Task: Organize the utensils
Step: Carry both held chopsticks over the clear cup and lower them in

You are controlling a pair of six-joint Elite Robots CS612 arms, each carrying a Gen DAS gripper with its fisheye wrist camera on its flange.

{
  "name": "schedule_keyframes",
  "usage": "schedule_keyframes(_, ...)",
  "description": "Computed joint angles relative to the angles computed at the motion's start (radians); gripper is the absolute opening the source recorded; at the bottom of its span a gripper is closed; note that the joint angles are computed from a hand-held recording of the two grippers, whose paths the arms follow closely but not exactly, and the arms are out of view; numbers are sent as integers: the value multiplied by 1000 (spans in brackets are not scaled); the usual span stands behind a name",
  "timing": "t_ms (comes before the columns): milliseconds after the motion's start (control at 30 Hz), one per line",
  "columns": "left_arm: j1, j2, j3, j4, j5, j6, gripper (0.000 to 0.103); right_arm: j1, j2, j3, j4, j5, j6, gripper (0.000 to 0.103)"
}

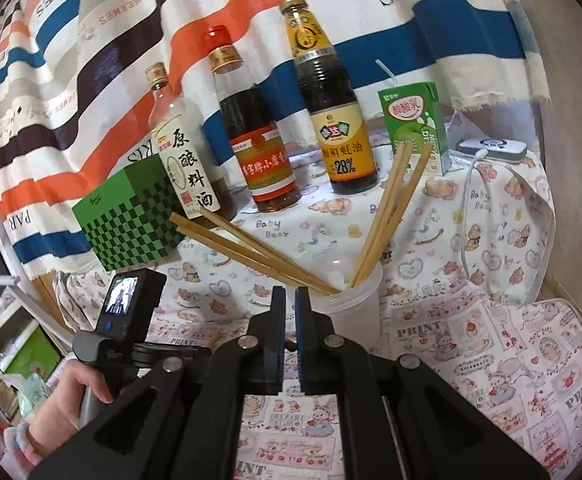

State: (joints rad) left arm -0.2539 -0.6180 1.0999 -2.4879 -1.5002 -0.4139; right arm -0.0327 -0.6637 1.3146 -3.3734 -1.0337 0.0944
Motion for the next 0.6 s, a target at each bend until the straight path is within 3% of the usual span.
schedule_keyframes(67, 7, -27, 44, -79, -72, -2, 6, -2, -1, 1, -4, -1, 13, 4)
schedule_keyframes(100, 1, -48, 74, -118, -60, 9, 6, -4, -1, 1, -2, 6, 21, 4)
schedule_keyframes(200, -28, -122, 167, -239, 25, 61, 6, -7, -6, 4, 11, 39, 6, 4)
schedule_keyframes(300, -50, -188, 246, -377, 56, 83, 6, -4, -12, 15, -4, 37, -26, 4)
schedule_keyframes(500, -87, -250, 336, -613, 193, 145, 6, -13, -17, 25, -45, 68, -3, 4)
schedule_keyframes(600, -96, -263, 366, -681, 223, 168, 6, -19, -19, 29, -70, 97, 6, 4)
